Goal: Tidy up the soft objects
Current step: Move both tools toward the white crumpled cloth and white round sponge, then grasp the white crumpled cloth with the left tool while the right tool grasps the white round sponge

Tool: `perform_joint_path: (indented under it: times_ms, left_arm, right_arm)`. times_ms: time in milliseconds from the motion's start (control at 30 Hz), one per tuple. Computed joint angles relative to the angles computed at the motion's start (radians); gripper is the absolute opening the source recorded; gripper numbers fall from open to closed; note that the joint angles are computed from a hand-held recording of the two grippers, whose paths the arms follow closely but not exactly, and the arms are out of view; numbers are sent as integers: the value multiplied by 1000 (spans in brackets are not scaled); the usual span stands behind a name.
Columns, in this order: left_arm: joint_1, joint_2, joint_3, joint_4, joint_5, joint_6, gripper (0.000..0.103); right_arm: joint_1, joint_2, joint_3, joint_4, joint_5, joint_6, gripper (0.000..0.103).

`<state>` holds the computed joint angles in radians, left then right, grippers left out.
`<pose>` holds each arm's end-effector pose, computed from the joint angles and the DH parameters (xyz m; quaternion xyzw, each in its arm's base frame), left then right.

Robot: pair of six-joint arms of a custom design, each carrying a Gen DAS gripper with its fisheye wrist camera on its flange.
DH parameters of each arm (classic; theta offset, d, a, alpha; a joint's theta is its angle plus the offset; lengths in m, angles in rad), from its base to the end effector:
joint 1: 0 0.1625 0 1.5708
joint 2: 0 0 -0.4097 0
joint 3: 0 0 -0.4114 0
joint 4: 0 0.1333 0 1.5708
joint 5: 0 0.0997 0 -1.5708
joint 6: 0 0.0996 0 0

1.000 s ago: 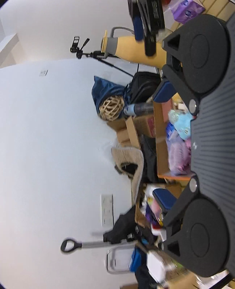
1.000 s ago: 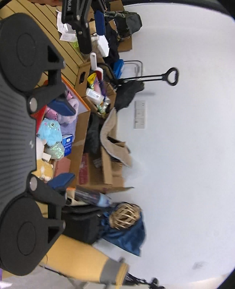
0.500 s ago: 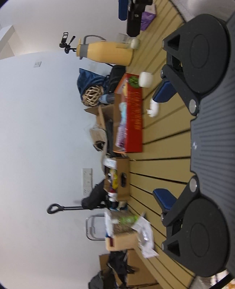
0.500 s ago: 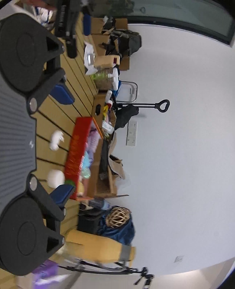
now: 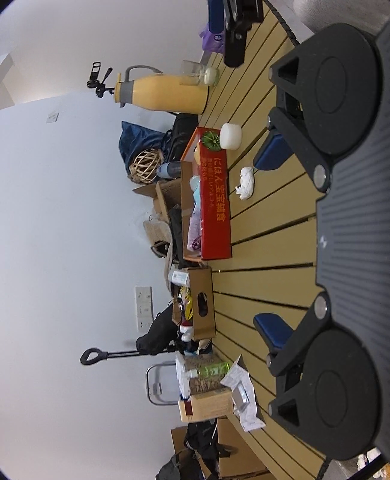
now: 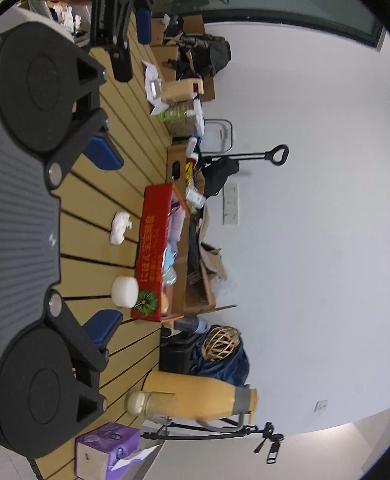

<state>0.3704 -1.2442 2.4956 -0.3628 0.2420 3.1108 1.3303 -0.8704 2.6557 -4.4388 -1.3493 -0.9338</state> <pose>-0.1016 -0.2862 0.0786 0.2376 0.7325 -0.5505 0.3223 0.0771 -0.3371 0.1163 0.3430 -0.7817 0.4788 0.2049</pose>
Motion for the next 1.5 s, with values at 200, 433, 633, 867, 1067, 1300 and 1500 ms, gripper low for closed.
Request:
perform_joint_path:
  times_ms: [200, 433, 633, 867, 1067, 1300, 1500]
  left_arm:
    - [204, 0, -92, -150, 186, 292, 103]
    - [443, 138, -337, -68, 412, 371, 103]
    - [578, 318, -609, 99, 546, 419, 103]
    - [655, 497, -876, 329, 596, 420, 76]
    - [709, 478, -898, 382, 739, 359, 29]
    - [716, 460, -886, 364, 773, 327, 22]
    - [686, 338, -816, 287, 819, 329, 22]
  right_arm:
    - [15, 3, -101, 103, -79, 28, 100]
    - [64, -7, -265, 270, -142, 53, 98]
    - [86, 32, -463, 503, -192, 47, 85]
    - [120, 164, -733, 678, -351, 77, 81]
    - [101, 199, -805, 756, -360, 144, 56]
    - [85, 186, -795, 765, -313, 182, 53]
    - [95, 108, -709, 734, -201, 160, 54]
